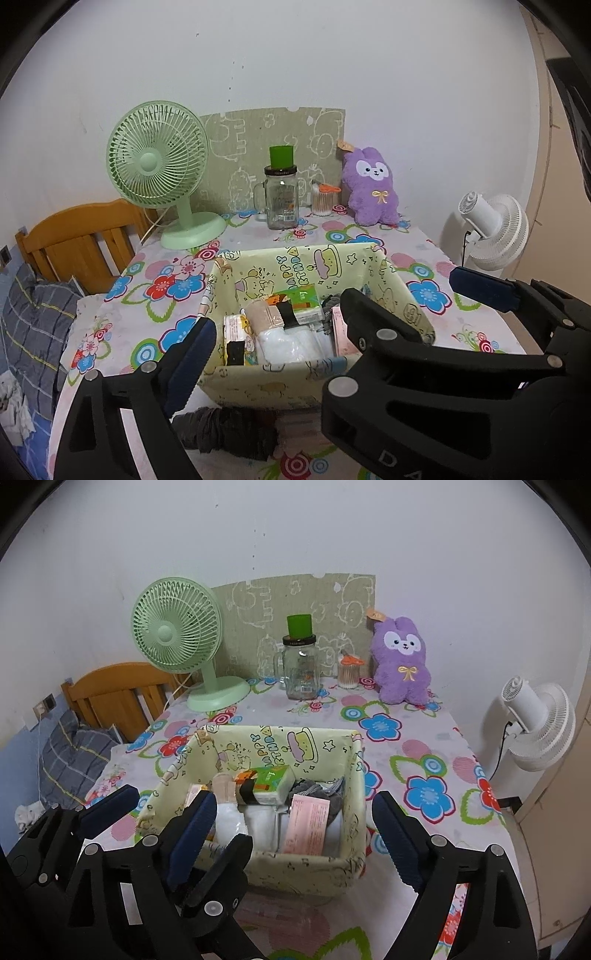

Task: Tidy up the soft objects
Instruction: 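Withdraw both tools from the box back toward the table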

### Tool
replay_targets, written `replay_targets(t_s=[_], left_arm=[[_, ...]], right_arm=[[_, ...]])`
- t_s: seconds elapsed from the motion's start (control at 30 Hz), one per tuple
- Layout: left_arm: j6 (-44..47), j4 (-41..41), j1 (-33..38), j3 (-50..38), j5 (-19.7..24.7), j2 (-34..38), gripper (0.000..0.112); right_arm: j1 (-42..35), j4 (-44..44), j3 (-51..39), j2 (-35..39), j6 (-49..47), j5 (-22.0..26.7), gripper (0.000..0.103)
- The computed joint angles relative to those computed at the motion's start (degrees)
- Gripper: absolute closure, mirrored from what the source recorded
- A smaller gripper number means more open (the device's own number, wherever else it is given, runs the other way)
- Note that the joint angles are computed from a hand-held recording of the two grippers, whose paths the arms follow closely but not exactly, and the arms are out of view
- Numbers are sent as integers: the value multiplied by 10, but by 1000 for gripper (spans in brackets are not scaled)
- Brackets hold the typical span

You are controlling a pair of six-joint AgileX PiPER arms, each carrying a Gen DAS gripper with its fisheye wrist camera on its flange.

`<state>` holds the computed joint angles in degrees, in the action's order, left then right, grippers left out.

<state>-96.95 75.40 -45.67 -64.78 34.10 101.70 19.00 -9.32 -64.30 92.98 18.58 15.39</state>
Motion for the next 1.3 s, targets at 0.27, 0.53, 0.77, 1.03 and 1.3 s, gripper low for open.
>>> replay_targets(t_s=[0.27,0.53,0.77,1.03,1.3], left_arm=[[-30,16,-29,25,22,-24,16],[-55,26,-56,51,47,-41,14],[-70,28,-78,68,61,-50,14],[-85,31,-95,82,70,-55,14],[-117,38,-118,112,77,-58,14]], right_arm=[[14,-114,46,-54,115,-2,10],[25,-157,82,-92,163,-3,9],[31,-176,115,-119,184,-7,8],[36,-197,138,-136,207,-13,8],[53,-282,184,-161,300,-16,8]])
